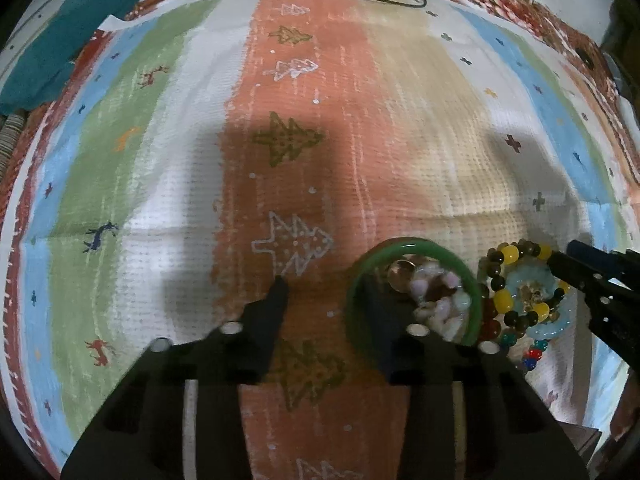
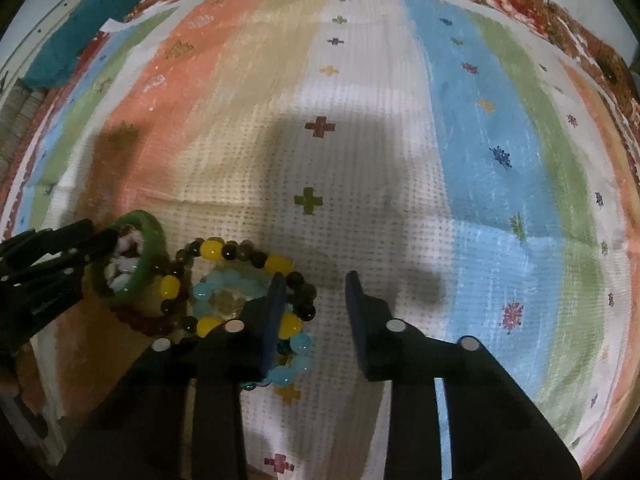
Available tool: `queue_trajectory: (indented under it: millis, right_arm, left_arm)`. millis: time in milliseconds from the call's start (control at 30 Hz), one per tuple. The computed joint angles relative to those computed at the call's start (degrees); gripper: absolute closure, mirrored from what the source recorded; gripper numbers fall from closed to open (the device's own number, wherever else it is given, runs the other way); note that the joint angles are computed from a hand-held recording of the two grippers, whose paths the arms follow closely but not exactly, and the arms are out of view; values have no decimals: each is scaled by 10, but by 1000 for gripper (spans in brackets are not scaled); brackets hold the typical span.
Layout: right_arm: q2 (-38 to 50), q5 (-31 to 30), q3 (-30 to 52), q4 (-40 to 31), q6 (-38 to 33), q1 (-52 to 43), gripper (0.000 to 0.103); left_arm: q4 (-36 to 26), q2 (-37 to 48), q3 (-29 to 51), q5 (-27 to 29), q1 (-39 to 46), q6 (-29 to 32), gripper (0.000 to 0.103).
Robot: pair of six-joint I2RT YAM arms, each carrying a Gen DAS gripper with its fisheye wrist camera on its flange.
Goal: Organize jewelry
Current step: 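Grasp the green jade bangle with the left gripper while the right grasps the yellow-black bead bracelet, then carry both bracelets over the silver tin and open both grippers to drop them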
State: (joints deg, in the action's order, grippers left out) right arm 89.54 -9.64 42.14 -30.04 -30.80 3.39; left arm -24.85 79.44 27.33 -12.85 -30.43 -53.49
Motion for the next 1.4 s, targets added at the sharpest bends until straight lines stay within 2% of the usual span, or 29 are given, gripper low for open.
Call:
queue_trajectory:
  millis: [33,100,133,267,367,567,833,1100,1400]
  right_arm:
    - [3,-1,1,0,1,1,76]
    - [8,-6,2,-1,3,3,85]
    - [9,-5,1,0,2,5,86]
    - [3,10,-17,22,-7,15,88]
    - [0,5,-15,18,-8,10,92]
    - [-55,0,-27,-2,-27,-1,92]
    - [-137,-58,-13,-83,-68,-43,92]
    - [-212,-104,-15,-147,-94,-92,92]
    - [-276,-160,8,-236,-147,-156,92]
  left_arm:
    - [3,1,0,5,3,1,75]
    - [10,1,0,15,6,4,89]
    - [15,2,-1,21,10,8,92]
    - [7,7,7,17,3,4,95]
    - [-13,-6,11,8,-3,-9,96]
    - [-65,-65,18,-6,-23,-43,97]
    - [-134,-95,52,-42,-80,-95,97]
    - [-215,-106,98,-91,-175,-161,97]
    - [-307,-128,156,-148,-290,-263,97]
